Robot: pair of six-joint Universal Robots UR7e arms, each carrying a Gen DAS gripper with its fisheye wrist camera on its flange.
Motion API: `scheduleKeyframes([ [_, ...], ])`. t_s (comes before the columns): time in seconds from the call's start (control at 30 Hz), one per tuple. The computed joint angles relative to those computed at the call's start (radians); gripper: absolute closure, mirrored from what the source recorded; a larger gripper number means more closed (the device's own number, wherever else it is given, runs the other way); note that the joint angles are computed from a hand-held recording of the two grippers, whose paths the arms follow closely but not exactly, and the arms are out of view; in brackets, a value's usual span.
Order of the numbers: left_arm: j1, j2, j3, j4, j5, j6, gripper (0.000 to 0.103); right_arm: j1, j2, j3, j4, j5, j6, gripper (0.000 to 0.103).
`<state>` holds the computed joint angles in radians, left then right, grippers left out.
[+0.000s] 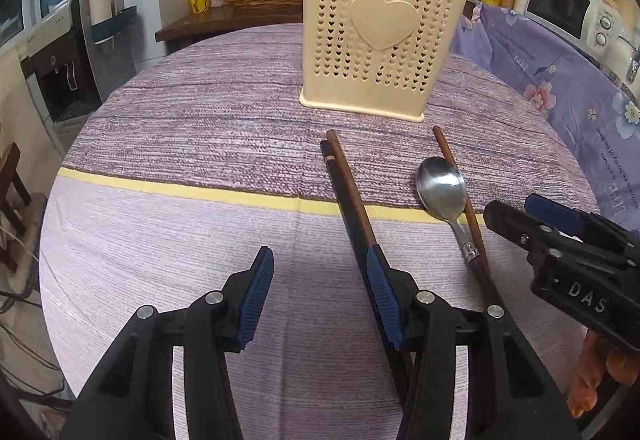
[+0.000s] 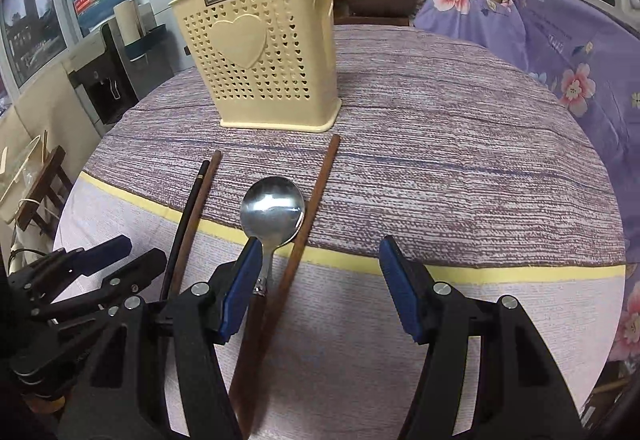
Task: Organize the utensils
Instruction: 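Move the left tool to the black chopstick while the right tool approaches the steel spoon, then grasp the steel spoon with the right tool while the left tool aligns on the black chopstick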
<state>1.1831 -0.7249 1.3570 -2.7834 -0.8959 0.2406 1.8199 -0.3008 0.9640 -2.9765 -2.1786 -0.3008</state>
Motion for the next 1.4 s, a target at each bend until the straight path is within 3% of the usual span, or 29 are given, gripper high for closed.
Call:
scheduleKeyframes([
  [0.53, 0.006, -0.010, 0.006, 0.012, 0.027, -0.007, 0.056, -0.002, -0.021, 0.032, -0.004, -0.011, 0.012, 0.042],
  [0.7, 0.019, -0.020, -0.012, 0.038, 0.031, -0.049, 0.056, -0.006, -0.011, -0.002, 0.036, -0.028, 0.058, 0.042],
  [0.83, 0.031, -0.025, -0.034, 0.070, 0.003, -0.098, 0.056, -0.015, -0.014, -0.028, 0.083, -0.010, 0.111, 0.044],
  [1.0, 0.033, -0.013, -0.062, 0.068, 0.021, -0.103, 0.056, -0.017, 0.002, -0.080, 0.129, 0.005, 0.146, 0.047],
  [1.2, 0.041, -0.012, -0.071, 0.077, 0.015, -0.125, 0.056, -0.002, 0.046, -0.136, 0.150, 0.077, 0.038, 0.048],
  [1.33, 0.042, -0.023, -0.057, 0.075, 0.010, -0.132, 0.056, 0.006, 0.110, -0.238, 0.173, 0.098, -0.044, 0.048],
  [1.4, 0.043, -0.026, -0.052, 0.073, 0.008, -0.128, 0.056, 0.006, 0.150, -0.327, 0.238, 0.124, -0.078, 0.048],
])
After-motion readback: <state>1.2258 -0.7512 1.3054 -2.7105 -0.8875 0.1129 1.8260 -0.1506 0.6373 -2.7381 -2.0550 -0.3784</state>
